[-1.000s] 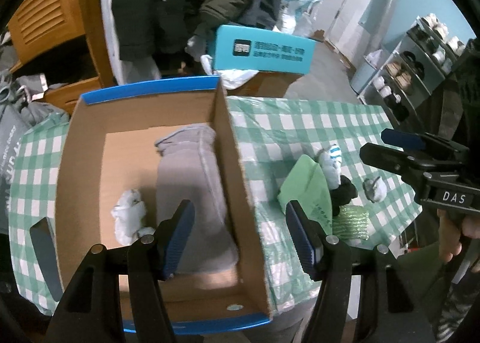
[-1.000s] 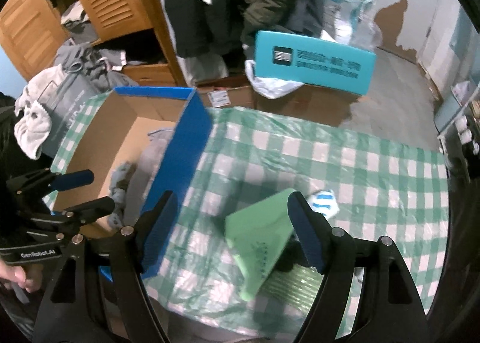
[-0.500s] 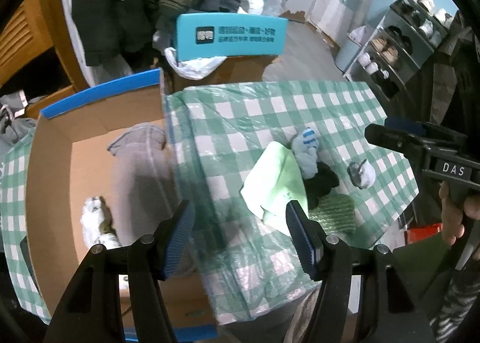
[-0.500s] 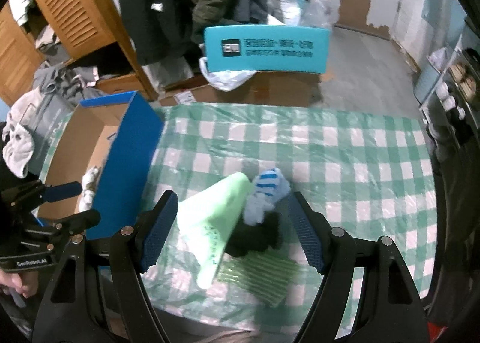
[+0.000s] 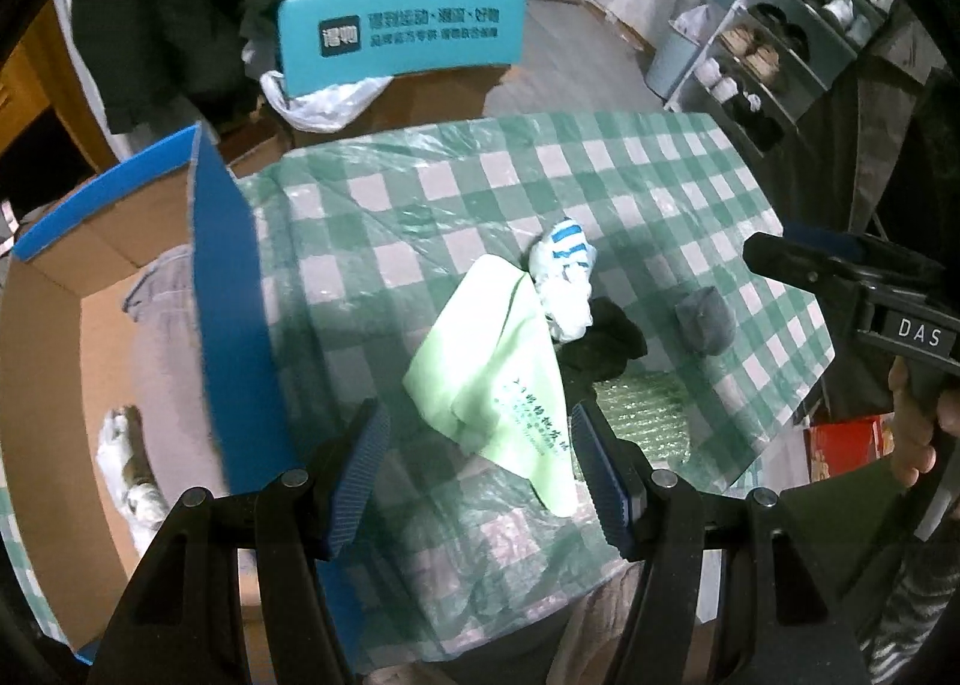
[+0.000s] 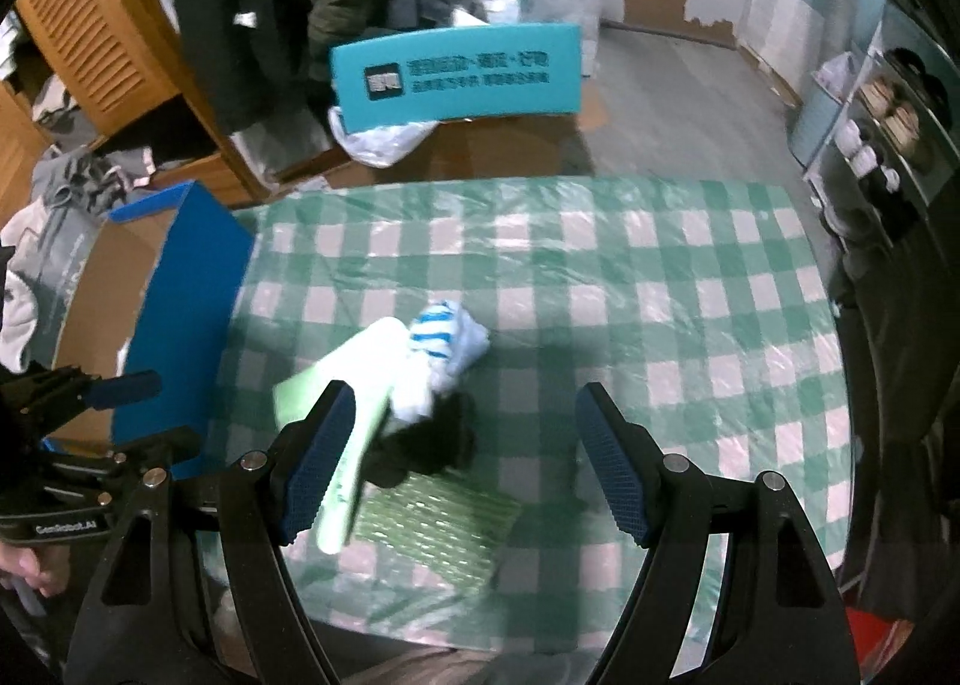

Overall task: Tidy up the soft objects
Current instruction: 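Move both tools back over the remaining socks and cloth on the table, then grasp the grey sock with the right tool while the left tool grasps the striped sock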

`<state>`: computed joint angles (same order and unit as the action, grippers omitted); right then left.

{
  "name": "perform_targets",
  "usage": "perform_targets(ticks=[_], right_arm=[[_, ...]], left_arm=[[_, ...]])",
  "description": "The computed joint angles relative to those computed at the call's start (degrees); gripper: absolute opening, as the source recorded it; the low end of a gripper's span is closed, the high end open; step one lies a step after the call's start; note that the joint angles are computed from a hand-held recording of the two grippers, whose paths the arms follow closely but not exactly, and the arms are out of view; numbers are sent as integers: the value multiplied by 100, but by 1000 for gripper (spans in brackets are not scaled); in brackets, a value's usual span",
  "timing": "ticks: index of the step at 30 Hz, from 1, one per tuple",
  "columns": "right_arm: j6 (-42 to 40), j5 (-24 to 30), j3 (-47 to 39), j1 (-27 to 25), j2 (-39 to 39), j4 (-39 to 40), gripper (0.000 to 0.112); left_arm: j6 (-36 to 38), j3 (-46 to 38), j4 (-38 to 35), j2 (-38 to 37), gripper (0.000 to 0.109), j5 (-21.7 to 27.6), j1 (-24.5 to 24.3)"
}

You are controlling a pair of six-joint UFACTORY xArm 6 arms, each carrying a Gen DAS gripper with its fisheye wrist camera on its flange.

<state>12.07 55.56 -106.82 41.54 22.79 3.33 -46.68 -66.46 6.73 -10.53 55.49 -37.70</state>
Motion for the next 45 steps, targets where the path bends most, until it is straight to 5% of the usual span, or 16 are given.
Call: perform_targets(ticks=[45], right_arm=[[105,371,774,-594,397,-28,76]], left_arm=[[603,-1440,-462,2158,70,-544,188]])
